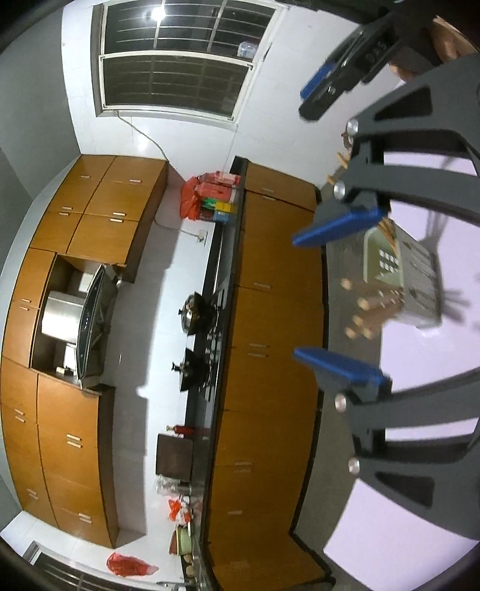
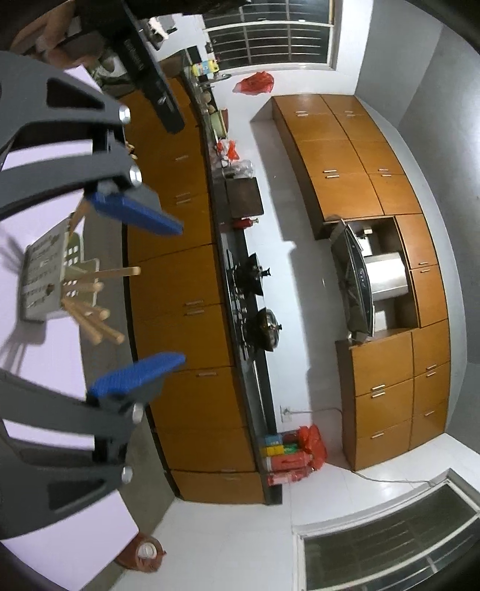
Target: Organize utensils
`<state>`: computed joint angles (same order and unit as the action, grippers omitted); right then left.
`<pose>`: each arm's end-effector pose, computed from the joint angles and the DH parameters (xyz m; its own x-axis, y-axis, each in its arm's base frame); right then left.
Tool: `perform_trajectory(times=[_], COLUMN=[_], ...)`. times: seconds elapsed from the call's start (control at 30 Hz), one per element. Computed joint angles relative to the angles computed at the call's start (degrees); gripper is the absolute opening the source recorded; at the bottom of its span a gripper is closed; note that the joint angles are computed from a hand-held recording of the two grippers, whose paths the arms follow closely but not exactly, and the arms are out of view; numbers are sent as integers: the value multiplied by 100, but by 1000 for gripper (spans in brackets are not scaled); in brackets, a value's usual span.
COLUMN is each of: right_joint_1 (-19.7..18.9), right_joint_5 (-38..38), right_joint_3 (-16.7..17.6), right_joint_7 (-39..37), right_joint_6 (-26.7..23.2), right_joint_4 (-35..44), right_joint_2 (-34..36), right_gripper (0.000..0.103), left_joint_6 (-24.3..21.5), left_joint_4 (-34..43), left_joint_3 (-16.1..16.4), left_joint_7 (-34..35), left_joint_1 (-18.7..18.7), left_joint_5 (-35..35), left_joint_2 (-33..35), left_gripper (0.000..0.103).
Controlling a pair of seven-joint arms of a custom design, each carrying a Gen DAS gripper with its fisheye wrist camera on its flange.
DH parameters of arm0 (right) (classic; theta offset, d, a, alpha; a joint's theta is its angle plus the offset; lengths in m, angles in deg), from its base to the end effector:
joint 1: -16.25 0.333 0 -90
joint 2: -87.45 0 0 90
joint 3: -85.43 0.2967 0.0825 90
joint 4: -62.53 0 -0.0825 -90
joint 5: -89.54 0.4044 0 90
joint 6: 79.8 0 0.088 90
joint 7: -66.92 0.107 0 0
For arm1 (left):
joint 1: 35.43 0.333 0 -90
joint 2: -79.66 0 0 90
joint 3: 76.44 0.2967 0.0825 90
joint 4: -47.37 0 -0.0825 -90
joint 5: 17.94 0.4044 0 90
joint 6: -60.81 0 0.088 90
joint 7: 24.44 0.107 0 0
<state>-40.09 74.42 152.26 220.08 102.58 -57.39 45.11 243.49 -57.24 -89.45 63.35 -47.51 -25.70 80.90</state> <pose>0.4904 0.2893 0.6214 -0.0334 -0.9857 -0.1654 -0.1106 0.1681 -0.9795 0.5714 -0.2519 0.6575 -0.3761 -0.9105 0.1718 -0.2775 -0.0663 -0.9584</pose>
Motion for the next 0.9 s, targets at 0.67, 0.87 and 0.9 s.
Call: perform_trajectory(times=[0.67, 0.87, 0.9], right_joint_1=[2590, 2854, 2888], right_joint_5=[-724, -1158, -1208], right_joint_3=[-710, -653, -666], right_joint_7=[915, 1114, 1160], right_joint_6=[-1697, -1950, -1970], right_joint_4=[-1596, -1649, -1644], right_joint_2=[-608, -423, -356], right_gripper=[101, 101, 101], left_joint_6=[178, 270, 266], left_joint_4=[-3557, -4002, -4044], left_joint_3=[-1615, -1622, -1709], left_joint_7=[-2571, -2494, -2492], left_joint_1=[2224, 2053, 2114], left_joint_5=[2235, 2060, 2053], left_joint_2=[-2692, -2848, -2888], left_gripper=[99, 99, 99])
